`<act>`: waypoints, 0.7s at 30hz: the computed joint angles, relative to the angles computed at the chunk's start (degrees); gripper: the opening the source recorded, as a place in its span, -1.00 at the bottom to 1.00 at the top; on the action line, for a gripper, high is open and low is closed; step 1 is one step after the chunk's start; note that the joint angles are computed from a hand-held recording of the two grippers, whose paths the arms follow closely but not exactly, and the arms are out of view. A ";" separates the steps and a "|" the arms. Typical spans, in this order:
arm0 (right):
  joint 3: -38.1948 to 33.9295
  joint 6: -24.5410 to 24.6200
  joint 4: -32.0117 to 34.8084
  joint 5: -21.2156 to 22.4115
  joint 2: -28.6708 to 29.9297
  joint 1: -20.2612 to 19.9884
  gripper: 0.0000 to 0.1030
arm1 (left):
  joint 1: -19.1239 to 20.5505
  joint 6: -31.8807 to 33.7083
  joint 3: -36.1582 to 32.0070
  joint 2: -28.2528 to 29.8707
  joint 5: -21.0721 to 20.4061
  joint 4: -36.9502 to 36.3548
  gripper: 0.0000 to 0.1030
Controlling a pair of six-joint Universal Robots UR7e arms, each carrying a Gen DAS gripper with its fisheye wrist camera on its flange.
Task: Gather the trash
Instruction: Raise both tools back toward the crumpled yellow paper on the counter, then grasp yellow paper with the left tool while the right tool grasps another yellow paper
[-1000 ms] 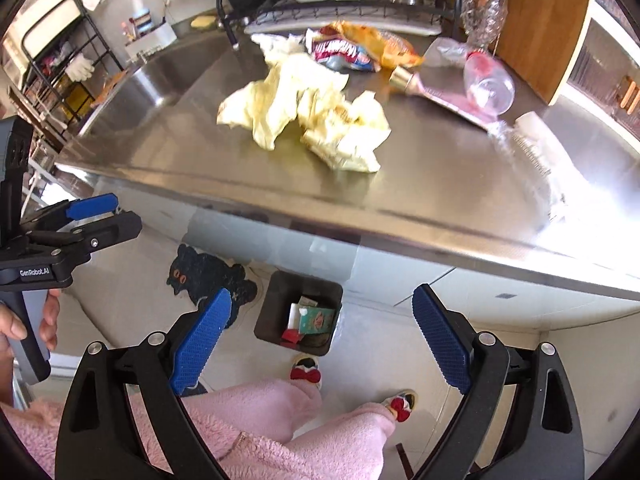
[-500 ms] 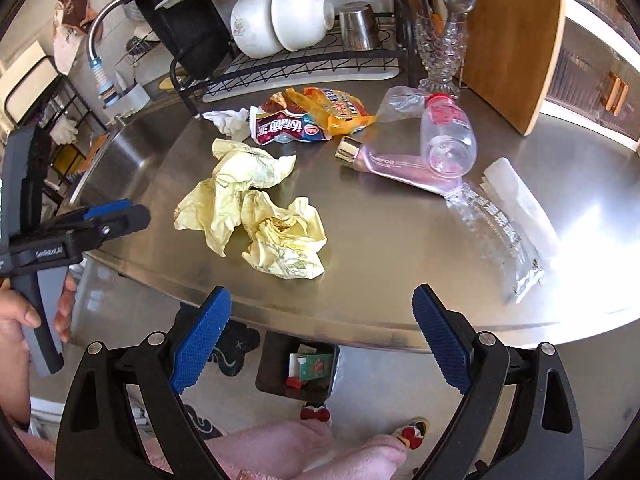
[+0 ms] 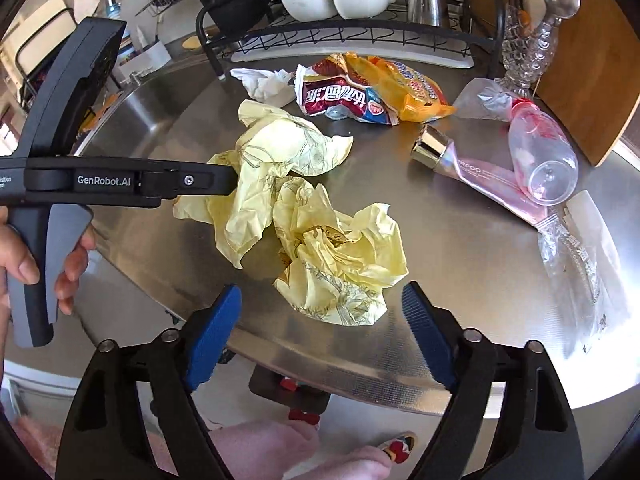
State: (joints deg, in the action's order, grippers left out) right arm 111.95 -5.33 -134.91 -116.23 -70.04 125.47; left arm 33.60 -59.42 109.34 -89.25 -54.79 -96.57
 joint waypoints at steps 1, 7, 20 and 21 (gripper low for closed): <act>-0.30 0.09 0.68 -0.24 0.53 -0.06 0.31 | 0.36 0.47 -0.09 0.27 -0.52 -0.25 0.45; 0.02 0.60 1.25 -0.36 1.01 -1.01 -0.49 | 1.12 2.77 -0.19 0.74 -2.11 -1.74 -0.38; 0.54 -0.46 -1.42 -1.06 -1.52 0.44 -0.66 | -4.24 1.59 -1.50 -0.03 2.15 3.40 -0.84; 0.61 -0.47 -1.42 -1.19 -1.90 0.70 -0.66 | -5.06 0.77 -1.76 -0.33 2.67 4.58 -0.84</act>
State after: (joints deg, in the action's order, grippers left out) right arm 112.56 -5.80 -136.33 -117.43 -71.94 126.16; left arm 28.53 -58.66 107.59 -89.58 -52.13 -91.99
